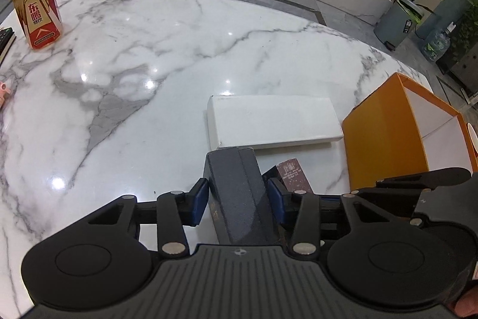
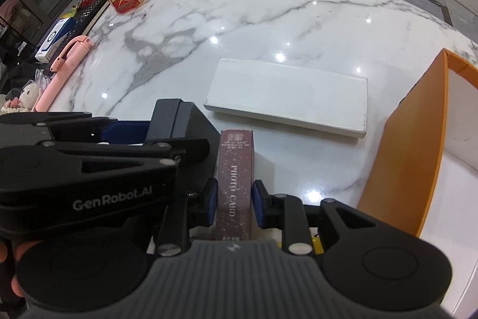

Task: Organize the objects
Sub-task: 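Carry the grey box and photo card box over the orange box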

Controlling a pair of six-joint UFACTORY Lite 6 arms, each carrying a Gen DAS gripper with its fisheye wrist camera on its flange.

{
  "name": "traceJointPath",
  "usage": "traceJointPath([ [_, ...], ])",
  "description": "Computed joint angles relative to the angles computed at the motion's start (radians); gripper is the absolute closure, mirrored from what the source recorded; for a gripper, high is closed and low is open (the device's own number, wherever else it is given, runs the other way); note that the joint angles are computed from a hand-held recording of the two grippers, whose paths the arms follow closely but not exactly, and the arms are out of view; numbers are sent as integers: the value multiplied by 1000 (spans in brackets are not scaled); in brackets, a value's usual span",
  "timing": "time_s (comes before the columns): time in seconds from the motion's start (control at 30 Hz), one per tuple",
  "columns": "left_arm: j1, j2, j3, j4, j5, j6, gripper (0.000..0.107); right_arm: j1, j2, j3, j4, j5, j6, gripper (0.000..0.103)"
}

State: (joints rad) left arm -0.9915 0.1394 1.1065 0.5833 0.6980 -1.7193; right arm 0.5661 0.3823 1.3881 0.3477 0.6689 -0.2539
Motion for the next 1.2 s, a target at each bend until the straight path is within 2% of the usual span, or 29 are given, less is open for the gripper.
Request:
traceJointPath([
  [0.23,-52,-107,-79,79,52,-115,62,9,-46,-67,22,-66,35,78],
  [0.37,-141,-197,-76,122,173,-185,62,-13,-143,-132,115,-74,-12,78],
  [0.57,-300,-188,105,198,331,-229,62,-78,-389,-208,187,6,-41,78],
  [0.67,-363,-126,235,236,363,-222,62,-161,-538,-248,210,86,-58,78],
  [0.83,-410,31,453,267,316,-195,62,-378,-764,-311,227,252,-110,78],
  [0.97,-399,208,631,250,213,-148,62,-641,-885,-374,236,390,-219,78],
  [1.1,-355,423,846,159,116,-45,62,-941,-916,-446,280,502,-401,79],
  [1.2,-314,576,1006,51,76,59,62,-1040,-897,-490,269,507,-461,79],
])
